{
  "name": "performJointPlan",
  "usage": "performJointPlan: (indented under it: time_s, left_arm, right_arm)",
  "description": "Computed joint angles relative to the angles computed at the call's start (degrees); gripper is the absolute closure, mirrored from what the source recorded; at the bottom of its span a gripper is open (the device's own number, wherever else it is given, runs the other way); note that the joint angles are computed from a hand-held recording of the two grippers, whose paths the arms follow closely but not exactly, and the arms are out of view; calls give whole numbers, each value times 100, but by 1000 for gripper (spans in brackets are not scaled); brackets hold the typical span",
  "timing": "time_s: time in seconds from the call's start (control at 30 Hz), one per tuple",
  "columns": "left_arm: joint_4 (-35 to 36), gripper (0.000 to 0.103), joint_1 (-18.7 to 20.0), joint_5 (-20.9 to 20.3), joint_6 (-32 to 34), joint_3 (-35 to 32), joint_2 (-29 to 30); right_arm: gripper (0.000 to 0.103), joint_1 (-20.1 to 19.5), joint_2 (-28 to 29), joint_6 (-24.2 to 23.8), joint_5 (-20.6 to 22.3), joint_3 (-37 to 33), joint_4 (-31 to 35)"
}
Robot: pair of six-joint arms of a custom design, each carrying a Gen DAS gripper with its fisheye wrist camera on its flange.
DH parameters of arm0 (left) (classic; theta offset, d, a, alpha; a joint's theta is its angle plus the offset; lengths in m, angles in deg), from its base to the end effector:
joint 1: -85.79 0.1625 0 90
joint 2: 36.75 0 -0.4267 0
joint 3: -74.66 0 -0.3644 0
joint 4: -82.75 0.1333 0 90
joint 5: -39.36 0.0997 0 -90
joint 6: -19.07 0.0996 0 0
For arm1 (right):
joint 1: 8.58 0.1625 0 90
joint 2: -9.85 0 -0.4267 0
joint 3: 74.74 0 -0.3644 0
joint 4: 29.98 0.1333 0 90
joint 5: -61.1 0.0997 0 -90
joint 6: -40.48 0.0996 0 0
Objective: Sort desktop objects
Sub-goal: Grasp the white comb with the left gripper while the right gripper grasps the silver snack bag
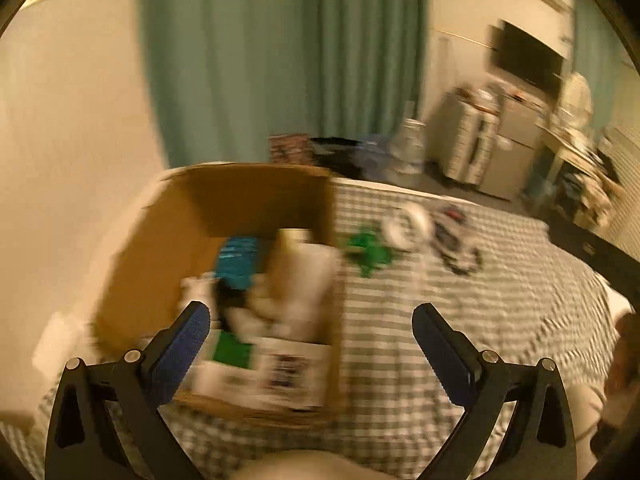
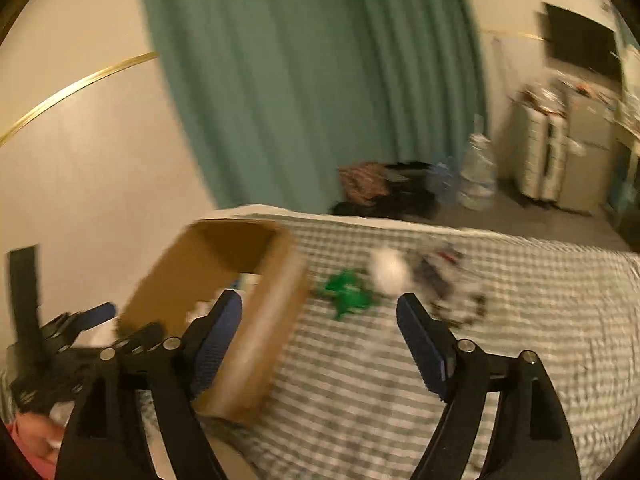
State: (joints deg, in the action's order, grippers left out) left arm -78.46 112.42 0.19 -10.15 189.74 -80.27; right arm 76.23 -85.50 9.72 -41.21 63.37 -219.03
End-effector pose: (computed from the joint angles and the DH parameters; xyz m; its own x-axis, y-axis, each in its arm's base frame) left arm -0.3740 -0.4231 0.0471 -0.6798 0.2758 -0.6796 0.6440 0.6678 -0.3731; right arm 0.0787 -0.3727 0.3689 -0.8480 -0.0550 0.5271 -0.4463 0.6105 -0.6543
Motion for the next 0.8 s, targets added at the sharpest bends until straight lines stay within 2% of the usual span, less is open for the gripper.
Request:
performJointPlan:
  time_s: [0.13,0.23,0.37,0.43,0.57,0.67,0.8]
  left_arm:
    - [-285,0,-88,-411,356,-356,571]
    - [-216,0,-28,-650,346,-724,977]
    - [138,0,166,-800,335,-1390,1567]
    - [570,0,356,-1044,368,-1909,1899]
    - [824,0,613,-932,539,-2752,2594]
    - [499,0,833,-796,962,-3240,3126]
    - [521,0,1140,-792,1231,-3904,3632]
  right_arm:
    - [22,-496,-281,-300,-52,54,-249]
    - [22,-962,-428,-509,222,125,-309]
    - [20,-1496,-308,-837,508,186,-536]
    - [20,-1713,-209,-1049,662,133,-510]
    - [20,-2112,58,-1141,1096,-99,-408]
    - [20,-2186,454,-1144,1136,-494,-260]
    - [20,-2040,947,-1352,975,-1002,-108]
